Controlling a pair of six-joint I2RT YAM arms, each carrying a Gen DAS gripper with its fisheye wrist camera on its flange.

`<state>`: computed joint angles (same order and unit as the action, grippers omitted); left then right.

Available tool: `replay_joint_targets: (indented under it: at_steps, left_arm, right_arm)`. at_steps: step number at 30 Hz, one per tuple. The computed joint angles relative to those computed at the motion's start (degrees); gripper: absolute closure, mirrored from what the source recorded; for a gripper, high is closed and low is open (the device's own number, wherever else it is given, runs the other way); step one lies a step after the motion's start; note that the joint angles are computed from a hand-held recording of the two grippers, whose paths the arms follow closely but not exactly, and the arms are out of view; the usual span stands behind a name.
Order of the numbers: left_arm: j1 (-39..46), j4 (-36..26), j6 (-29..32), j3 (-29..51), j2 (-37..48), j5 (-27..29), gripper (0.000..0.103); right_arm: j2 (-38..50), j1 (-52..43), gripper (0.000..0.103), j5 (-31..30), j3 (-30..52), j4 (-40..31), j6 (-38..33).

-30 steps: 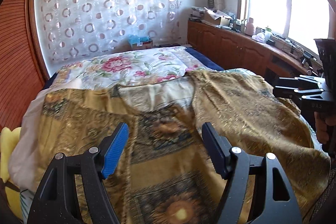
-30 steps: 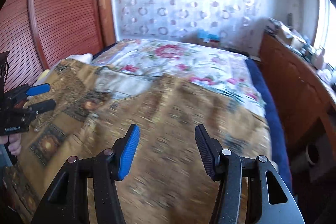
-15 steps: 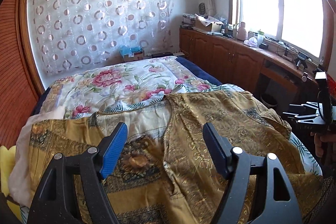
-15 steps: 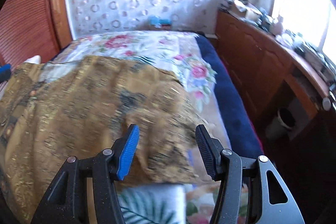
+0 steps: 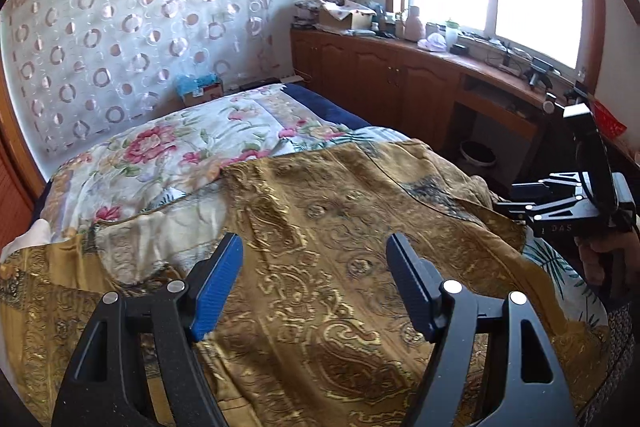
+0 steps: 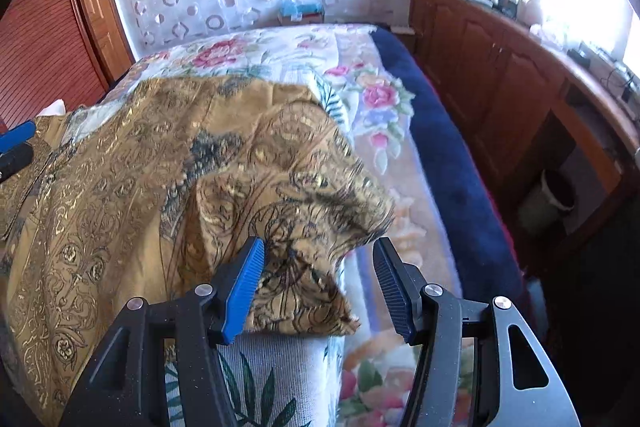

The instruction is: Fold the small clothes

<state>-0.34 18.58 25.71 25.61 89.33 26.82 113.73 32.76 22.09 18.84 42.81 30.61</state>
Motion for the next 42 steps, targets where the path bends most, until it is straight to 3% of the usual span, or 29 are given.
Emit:
replay_joint_targets:
  at_steps: [4, 9, 11, 14, 15, 22, 29, 35, 42]
  left_arm:
    - [-0.79, -0.15, -0.02, -0.32, 0.52, -0.55, 0.028]
    - [0.19, -1.28, 0.39, 0.34, 1.73, 0.06, 0.028]
    - [0.88, -1.25, 0.62, 0.19, 1.82, 0.42, 0.028]
    - [2.38, -1.24, 1.41, -0.36, 1.73, 1.07, 0.028]
    - [3.23, -1.4, 1.84, -0.57, 1.55, 1.43, 0.028]
    - [16.01, -4.37, 7.56, 0.03, 1.98, 5.19, 0.028]
    - [28.76, -5.39, 11.94, 4.31, 8.13, 6.71, 0.028]
    - [33.43, -4.6, 12.62, 5.84, 10.76, 7.2, 0.028]
    - [36.77, -6.14, 13.83, 8.39, 13.11, 8.3, 0.028]
  right_arm:
    - [-1.79, -3.24, 0.044, -4.71, -3.22, 3.45, -1.4]
    - [-0.76, -5.77, 0.072, -10.22, -7.1, 11.11, -3.52]
    - [-0.34, -4.49, 0.075, -8.23, -7.44, 11.39, -4.01]
    - [-0.76, -2.52, 0.093, -3.37, -7.5, 9.74, -4.06]
    - [-1.31, -2.09, 0.095, -2.62, -8.16, 9.79, -4.06]
    - [-6.28, 3.92, 0.098, 4.43, -10.13, 7.75, -3.62]
    - [-11.21, 11.69, 0.098, 9.96, -8.34, 7.2, -6.31]
    - [-7.31, 16.28, 0.098, 6.47, -2.53, 8.71, -10.86]
    - [2.02, 18.03, 0.098, -3.07, 3.29, 9.56, -11.59]
